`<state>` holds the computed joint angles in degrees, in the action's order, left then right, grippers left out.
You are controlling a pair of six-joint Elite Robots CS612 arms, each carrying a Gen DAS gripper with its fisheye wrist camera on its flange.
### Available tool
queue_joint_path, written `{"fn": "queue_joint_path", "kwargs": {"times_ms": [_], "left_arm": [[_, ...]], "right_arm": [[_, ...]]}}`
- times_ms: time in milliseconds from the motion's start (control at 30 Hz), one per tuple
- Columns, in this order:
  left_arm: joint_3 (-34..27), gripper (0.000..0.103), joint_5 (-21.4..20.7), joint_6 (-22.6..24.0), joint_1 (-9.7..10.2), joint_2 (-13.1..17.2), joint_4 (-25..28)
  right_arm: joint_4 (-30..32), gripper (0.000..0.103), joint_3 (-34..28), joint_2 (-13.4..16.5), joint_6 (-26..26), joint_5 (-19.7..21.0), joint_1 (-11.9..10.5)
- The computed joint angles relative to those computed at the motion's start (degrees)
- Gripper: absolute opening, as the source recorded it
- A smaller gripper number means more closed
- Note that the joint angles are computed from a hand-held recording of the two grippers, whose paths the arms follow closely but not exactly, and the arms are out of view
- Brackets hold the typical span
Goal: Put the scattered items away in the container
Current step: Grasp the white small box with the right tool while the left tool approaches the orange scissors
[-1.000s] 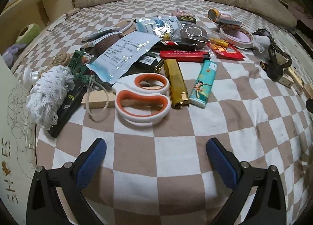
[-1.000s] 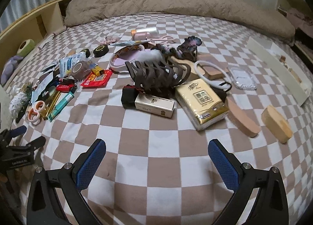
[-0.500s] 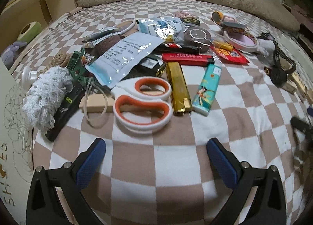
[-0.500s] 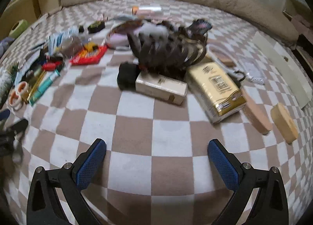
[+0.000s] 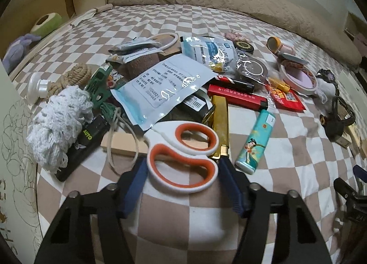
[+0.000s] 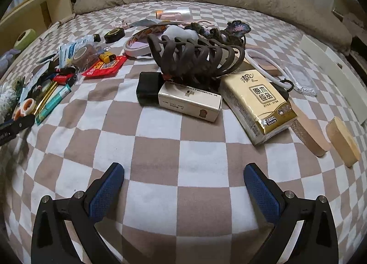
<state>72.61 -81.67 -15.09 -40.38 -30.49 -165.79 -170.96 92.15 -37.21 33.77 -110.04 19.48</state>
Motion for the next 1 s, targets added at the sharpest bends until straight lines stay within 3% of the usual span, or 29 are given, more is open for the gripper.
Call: {"fn": "queue_joint_path", "kwargs": {"times_ms": [100,367,633,700,933,1000], "left_arm": [[0.2,0.055,-0.7,0.0,0.11,-0.1,-0.5],[0.4,0.054,-4.3,1.1,0.27,-0.4,-0.7],[1.4,0.054,-8.0,2.8,0.13,-1.1,-0.2],[1.7,0.054,-8.6,2.9,0.12,-1.3,-0.1],[2.6,0.054,-10.4,3.1,0.20,-1.9,0.0],[2.6,0.054,-10.7,2.9,0.26,-2.0,0.0]], "right_arm": [[-0.1,0.103,-0.4,0.2,0.1,-0.3,0.0],[0.3,0.103,-1.6,0.5,1.3,-0.1,-0.2],[-3.6,0.102,-3.9,1.9,3.7,4.7,-1.1],[-3.4,0.093,-4.4,2.1,3.8,4.2,-1.0],[-4.3,0.079,-4.4,2.4,4.4,3.1,-1.5],[-5.0,0.064,-4.2,2.4,3.7,3.4,-1.6]]}}
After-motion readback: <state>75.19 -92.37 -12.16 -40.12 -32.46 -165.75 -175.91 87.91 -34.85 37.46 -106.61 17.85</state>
